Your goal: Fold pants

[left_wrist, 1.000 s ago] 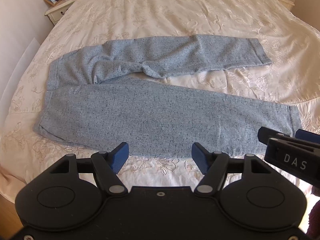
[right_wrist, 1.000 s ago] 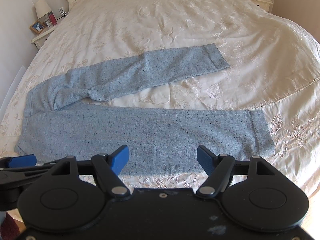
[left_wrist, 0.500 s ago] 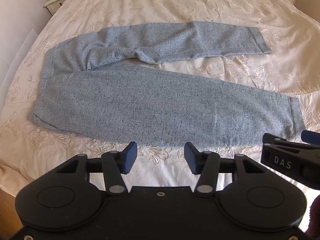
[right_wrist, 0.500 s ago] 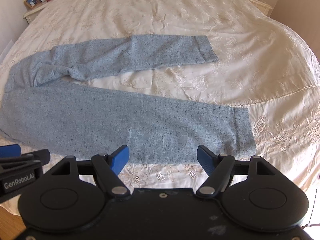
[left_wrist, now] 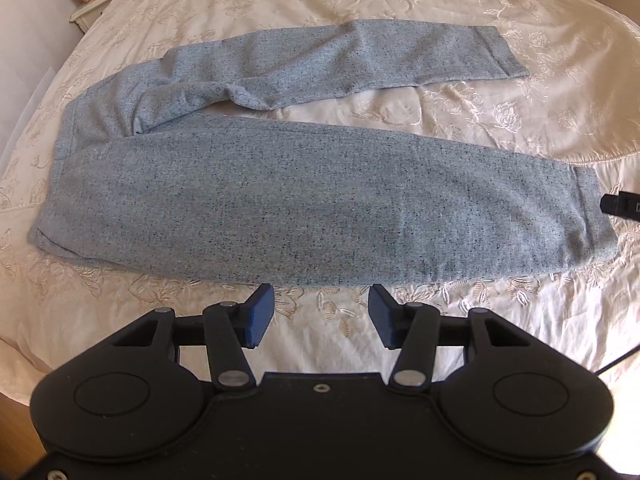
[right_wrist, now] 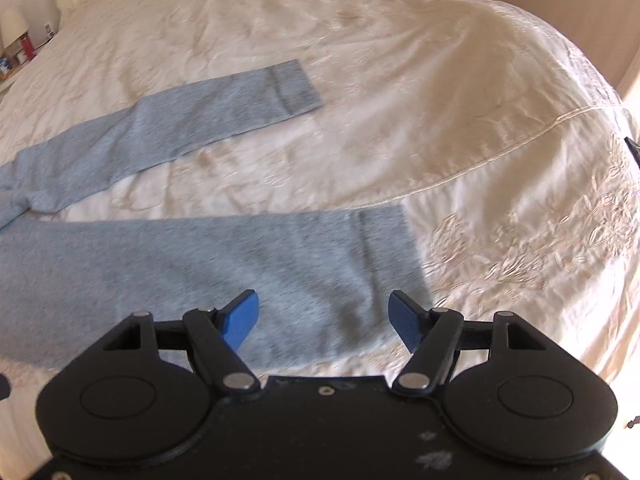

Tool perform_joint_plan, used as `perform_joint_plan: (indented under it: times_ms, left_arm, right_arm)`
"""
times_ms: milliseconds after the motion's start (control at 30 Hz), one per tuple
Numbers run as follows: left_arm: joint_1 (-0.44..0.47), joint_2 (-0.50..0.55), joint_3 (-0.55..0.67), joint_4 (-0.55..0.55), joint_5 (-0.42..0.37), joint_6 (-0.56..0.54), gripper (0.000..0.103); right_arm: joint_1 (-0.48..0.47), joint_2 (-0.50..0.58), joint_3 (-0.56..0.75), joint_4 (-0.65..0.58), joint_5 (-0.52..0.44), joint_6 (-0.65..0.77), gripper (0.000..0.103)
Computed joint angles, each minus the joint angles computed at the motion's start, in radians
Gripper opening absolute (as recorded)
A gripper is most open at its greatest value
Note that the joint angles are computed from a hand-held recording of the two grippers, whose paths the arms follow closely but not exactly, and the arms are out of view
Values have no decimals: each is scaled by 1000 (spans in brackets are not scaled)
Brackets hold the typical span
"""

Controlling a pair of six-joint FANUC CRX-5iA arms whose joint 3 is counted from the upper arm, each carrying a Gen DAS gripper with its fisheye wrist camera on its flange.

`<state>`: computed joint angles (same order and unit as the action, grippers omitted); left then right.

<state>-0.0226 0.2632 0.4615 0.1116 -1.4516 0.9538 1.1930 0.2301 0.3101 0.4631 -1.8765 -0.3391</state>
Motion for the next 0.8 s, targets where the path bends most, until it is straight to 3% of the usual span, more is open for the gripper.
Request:
perform_joint_plan:
  times_ms: [200,300,400,500,533,567,800]
  left_arm:
    - [-40,1,-22,0,36,4,58]
    - [-61,17,-6,-19,32,20,58]
    - [-74,23,-2,-32,34,34,58]
    - [-79,27,2,-44,31,46,58]
    - [-79,27,2,-48,30,50,58]
    - [-79,27,1,-53,29,56,58]
    - [-81,35,6,-68,45,92,58]
  right_arm:
    - [-50,-172,-288,20,117,-18,72]
    - [-90,-236,-407,25,230,-9,72]
    - [-143,-296,-486,-21,366,16,73]
    - [-187,-311,-505,-81,431,69,70]
    - [-197,-314,-505,-94,443,85,51]
    - [-203,-318,-499,-117,457,105,8]
    - [-223,-323,-475,-48,458,127,4]
